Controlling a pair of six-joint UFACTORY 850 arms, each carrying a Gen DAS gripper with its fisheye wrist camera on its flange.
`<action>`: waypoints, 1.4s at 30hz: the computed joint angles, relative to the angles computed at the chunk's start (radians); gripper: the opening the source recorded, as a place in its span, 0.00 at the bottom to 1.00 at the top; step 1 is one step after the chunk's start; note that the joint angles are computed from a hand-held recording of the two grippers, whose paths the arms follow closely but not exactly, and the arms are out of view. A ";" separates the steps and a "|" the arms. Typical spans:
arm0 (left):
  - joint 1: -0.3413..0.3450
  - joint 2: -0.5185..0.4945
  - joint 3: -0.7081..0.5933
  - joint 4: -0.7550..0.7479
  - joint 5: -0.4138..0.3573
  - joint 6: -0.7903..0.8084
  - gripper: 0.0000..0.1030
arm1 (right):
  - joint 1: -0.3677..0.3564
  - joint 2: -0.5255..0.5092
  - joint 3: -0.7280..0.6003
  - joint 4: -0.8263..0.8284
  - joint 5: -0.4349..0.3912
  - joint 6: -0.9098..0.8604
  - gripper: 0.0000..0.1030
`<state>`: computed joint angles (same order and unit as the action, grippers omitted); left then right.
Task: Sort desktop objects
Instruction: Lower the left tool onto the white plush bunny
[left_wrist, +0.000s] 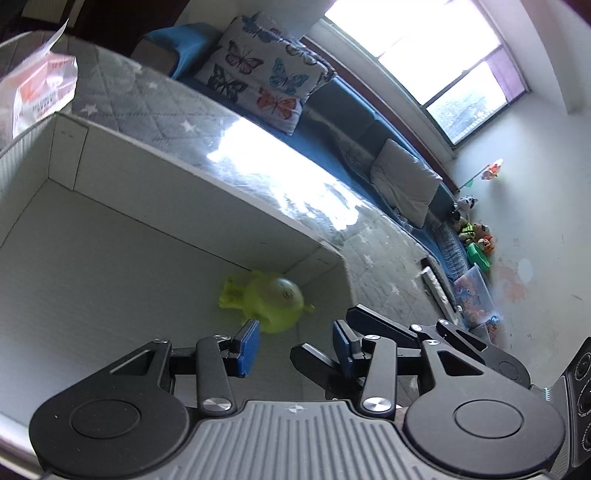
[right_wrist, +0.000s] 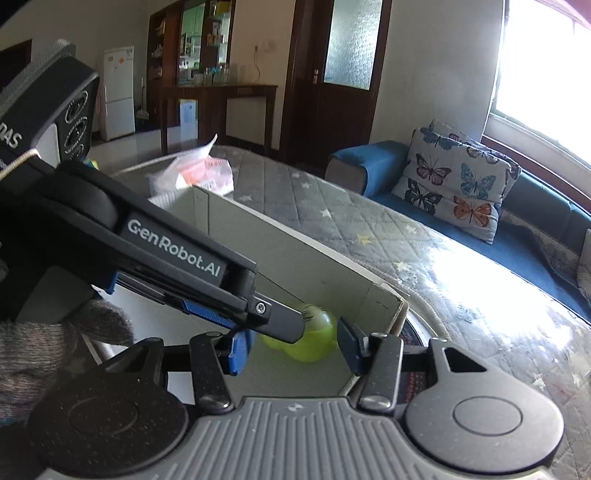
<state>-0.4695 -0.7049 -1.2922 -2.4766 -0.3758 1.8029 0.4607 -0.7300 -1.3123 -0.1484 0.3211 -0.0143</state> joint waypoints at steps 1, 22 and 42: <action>-0.005 0.010 0.010 -0.014 -0.003 0.016 0.45 | 0.000 0.012 0.017 0.011 0.013 -0.012 0.49; -0.151 0.186 0.229 -0.459 -0.056 0.453 0.45 | 0.015 0.273 0.427 0.096 0.258 -0.075 0.68; -0.245 0.162 0.285 -0.578 -0.060 0.517 0.45 | 0.032 0.317 0.602 0.128 0.359 -0.013 0.74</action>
<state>-0.7148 -0.5432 -1.0075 -3.0549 -0.4361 2.3203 0.4931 -0.4131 -0.7106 -0.0199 0.6800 -0.0277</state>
